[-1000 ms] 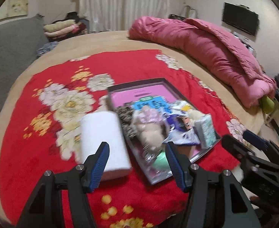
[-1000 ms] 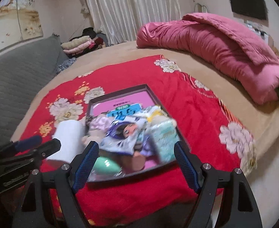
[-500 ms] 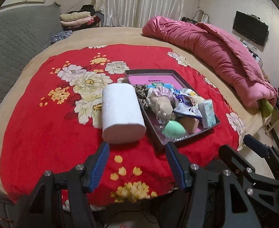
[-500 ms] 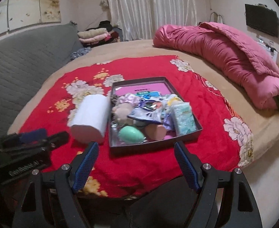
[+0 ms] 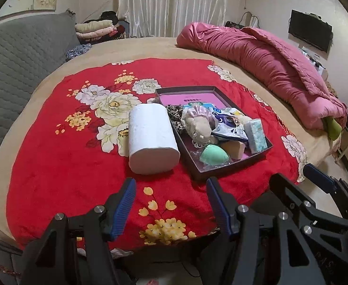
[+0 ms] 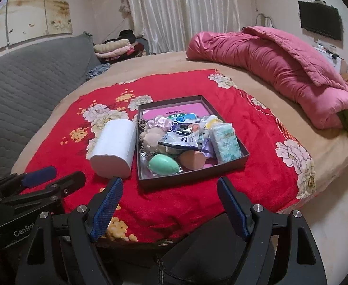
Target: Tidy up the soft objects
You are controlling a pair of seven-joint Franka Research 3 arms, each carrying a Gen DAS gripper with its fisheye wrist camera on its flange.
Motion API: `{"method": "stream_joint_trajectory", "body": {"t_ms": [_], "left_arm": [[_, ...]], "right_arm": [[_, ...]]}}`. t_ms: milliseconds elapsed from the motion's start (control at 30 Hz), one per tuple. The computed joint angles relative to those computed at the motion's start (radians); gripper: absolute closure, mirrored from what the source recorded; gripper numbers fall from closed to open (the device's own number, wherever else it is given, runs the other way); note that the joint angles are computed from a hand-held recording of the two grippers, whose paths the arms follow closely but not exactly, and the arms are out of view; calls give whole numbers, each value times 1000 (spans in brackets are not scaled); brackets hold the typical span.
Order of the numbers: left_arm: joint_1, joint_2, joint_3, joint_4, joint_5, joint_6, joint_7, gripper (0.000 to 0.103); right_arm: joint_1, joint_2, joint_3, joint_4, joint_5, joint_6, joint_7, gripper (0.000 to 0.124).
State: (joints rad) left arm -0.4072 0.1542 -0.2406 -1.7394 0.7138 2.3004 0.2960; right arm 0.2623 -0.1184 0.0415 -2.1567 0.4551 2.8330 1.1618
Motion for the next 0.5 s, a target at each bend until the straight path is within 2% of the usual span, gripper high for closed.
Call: {"method": "stream_joint_trajectory", "body": {"t_ms": [500], "left_arm": [[1, 8, 2, 3, -19, -17, -4, 42]], "right_arm": [[-10, 26, 1, 16, -30, -35, 26, 41]]}}
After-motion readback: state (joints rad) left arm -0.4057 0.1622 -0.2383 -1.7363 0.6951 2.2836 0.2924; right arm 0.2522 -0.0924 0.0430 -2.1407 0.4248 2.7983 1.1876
